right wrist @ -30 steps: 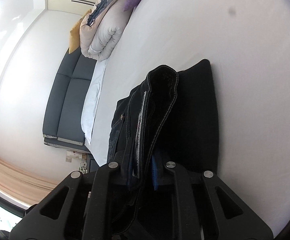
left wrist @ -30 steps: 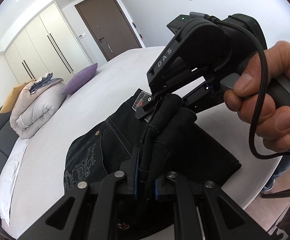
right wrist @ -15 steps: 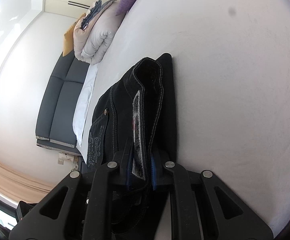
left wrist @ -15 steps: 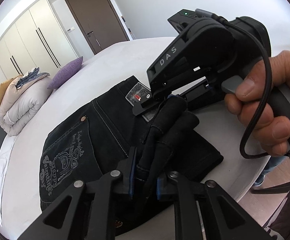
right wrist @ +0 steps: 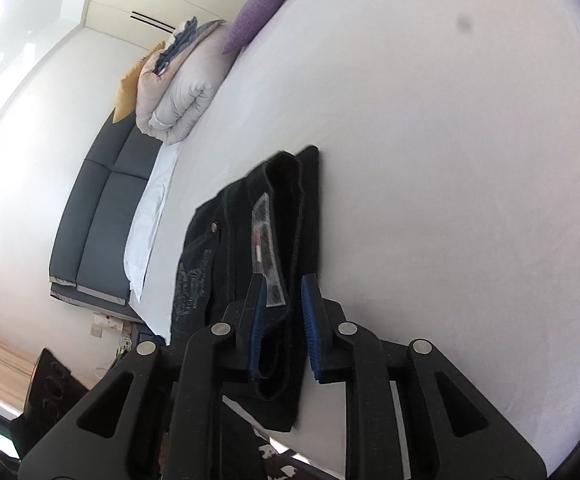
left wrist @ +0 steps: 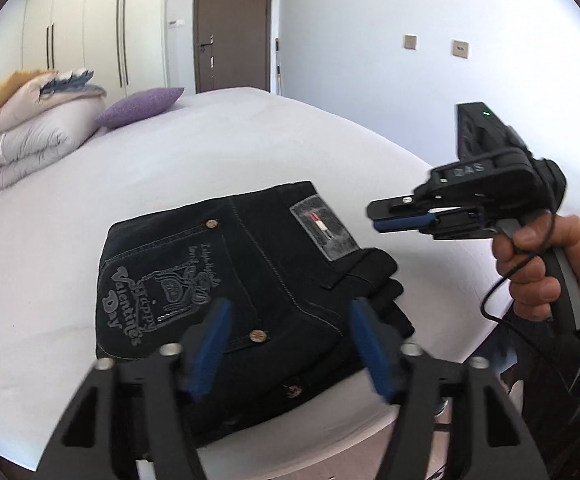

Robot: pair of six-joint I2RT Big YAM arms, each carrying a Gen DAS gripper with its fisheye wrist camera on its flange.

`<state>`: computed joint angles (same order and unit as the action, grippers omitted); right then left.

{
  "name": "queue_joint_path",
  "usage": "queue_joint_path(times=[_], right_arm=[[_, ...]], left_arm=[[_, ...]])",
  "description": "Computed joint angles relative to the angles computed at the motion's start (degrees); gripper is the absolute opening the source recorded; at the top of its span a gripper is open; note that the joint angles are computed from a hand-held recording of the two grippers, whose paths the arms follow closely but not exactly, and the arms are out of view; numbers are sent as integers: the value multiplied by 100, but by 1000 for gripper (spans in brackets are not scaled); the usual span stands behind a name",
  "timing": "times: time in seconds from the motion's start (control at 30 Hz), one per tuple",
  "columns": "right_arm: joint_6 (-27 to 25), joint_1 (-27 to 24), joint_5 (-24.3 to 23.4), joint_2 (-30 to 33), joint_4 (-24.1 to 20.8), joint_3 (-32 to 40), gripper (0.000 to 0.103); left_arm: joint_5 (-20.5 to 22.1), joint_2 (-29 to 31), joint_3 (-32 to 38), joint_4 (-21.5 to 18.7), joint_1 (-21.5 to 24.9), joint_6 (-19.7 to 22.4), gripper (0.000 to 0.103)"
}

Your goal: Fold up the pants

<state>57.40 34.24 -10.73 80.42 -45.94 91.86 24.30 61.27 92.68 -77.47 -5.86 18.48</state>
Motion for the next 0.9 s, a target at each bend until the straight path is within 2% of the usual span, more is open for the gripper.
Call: queue_joint_path(times=[0.03, 0.07, 0.1, 0.13, 0.2, 0.27, 0.33, 0.37, 0.4, 0.43, 0.47, 0.53, 0.6, 0.7, 0.9], right_arm=[[-90, 3, -44, 45, -21, 152, 15], [-166, 16, -148, 120, 15, 305, 8], [-236, 41, -289, 229, 60, 472, 5], [-292, 89, -390, 375, 39, 676, 5], [-308, 152, -642, 658, 23, 958, 5], [-216, 190, -806, 893, -94, 1101, 5], [-45, 210, -847, 1044, -375, 1056, 5], [40, 223, -811, 1024, -336, 831, 0], [112, 213, -849, 887, -9, 487, 0], [116, 212, -836, 734, 361, 178, 0], [26, 234, -756, 658, 443, 76, 0], [-54, 279, -648, 663, 293, 158, 0], [-31, 286, -633, 686, 222, 214, 0], [-33, 306, -595, 673, 260, 203, 0], [62, 367, -427, 557, 335, 56, 0]], left_arm=[[260, 223, 206, -145, 208, -108, 22], [548, 524, 479, -297, 436, -219, 17], [725, 798, 732, -423, 593, -289, 6], [796, 1025, 952, -508, 670, -317, 4], [575, 1329, 1214, -634, 719, -234, 4], [460, 1634, 1456, -947, 726, -151, 4], [39, 1968, 1671, -1123, 716, -68, 4], [-143, 2027, 1653, -1152, 700, -31, 4], [-245, 2088, 1606, -1198, 696, 32, 3], [-263, 2066, 1476, -1153, 690, 47, 3], [-324, 1959, 1287, -996, 664, 31, 3], [-603, 1697, 962, -641, 554, 75, 3], [-731, 1519, 763, -486, 515, 22, 3], [-624, 1467, 701, -462, 651, 3, 3], [-674, 1182, 401, -346, 700, 62, 3]])
